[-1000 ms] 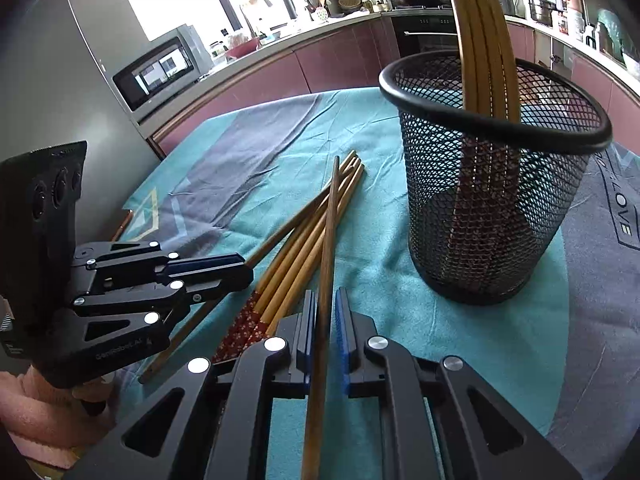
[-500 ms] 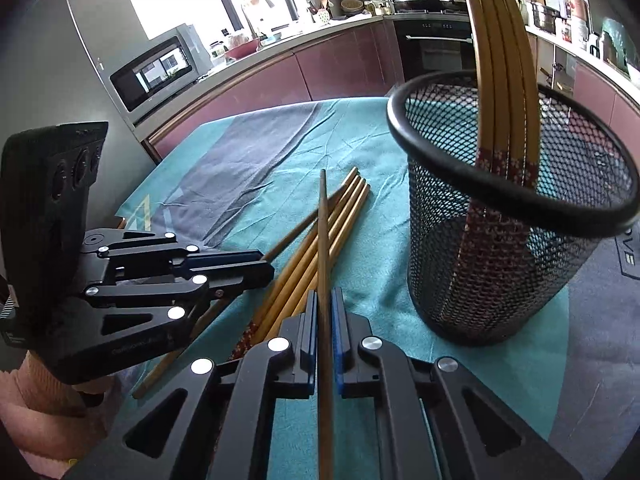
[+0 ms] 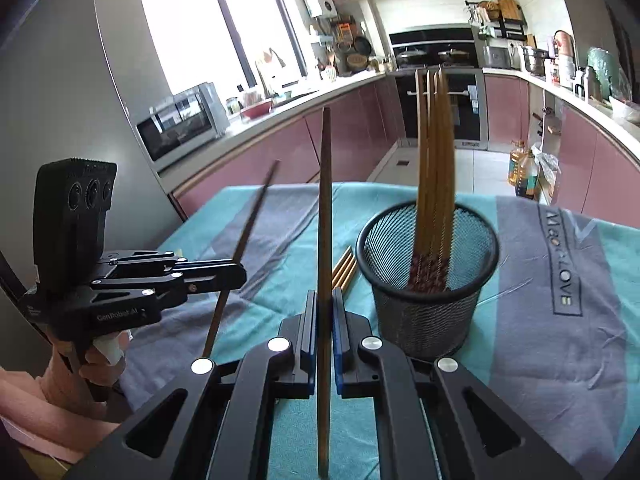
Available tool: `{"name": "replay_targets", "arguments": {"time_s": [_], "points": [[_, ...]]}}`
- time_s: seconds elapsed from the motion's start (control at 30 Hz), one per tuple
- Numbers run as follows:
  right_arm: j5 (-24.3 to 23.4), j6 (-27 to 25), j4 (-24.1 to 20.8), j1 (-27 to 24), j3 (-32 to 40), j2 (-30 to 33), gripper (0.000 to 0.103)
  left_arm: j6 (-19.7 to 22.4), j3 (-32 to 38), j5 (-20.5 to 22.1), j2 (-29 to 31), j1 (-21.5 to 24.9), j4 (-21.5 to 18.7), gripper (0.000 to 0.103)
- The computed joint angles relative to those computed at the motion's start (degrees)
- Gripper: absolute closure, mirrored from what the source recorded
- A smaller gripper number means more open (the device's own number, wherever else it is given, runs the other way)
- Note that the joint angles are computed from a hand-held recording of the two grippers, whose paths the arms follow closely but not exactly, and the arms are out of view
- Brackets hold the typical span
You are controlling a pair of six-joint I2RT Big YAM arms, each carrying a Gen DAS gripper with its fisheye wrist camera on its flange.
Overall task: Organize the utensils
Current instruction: 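Lift the chopstick upright with the right gripper over the mesh cup, then lower the chopstick into the mesh cup and open the right gripper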
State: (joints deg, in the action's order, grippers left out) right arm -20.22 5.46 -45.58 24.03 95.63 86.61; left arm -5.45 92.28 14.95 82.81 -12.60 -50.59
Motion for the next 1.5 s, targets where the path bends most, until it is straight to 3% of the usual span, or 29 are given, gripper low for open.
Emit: {"name": "replay_targets", "arguments": {"time_s": [0.37, 0.63, 1.0, 1.17, 1.33, 1.5], "points": [[-1.54, 0.73, 3.62, -3.13, 1.02, -2.75, 0.097, -2.52, 2.59, 5.59, -2.22, 1.59, 4.13, 0.096], [-1.33, -0.08, 4.65, -4.32, 5.59, -1.74, 0.097, -5.08, 8.27, 5.74, -0.08, 0.52, 7.74, 0.096], [1.04, -0.26, 5.66, -5.55, 10.1, 0.59, 0.097, -6.5, 17.72, 4.03, 5.03, -1.99, 7.78, 0.096], [1.44, 0.2, 5.35, -6.02, 11.33, 2.28, 0.097, -5.33, 21.2, 1.41, 7.61, -3.08, 4.9, 0.096], [1.98, -0.35, 0.78, -6.04, 13.81, 4.89, 0.097, -3.26, 23.75, 0.29, 10.38, -3.72, -0.42, 0.096], [2.08, -0.99, -3.94, -5.97, 15.84, 6.85, 0.097, -0.88, 25.07, 1.84, 12.33, -3.87, -5.04, 0.096]]}}
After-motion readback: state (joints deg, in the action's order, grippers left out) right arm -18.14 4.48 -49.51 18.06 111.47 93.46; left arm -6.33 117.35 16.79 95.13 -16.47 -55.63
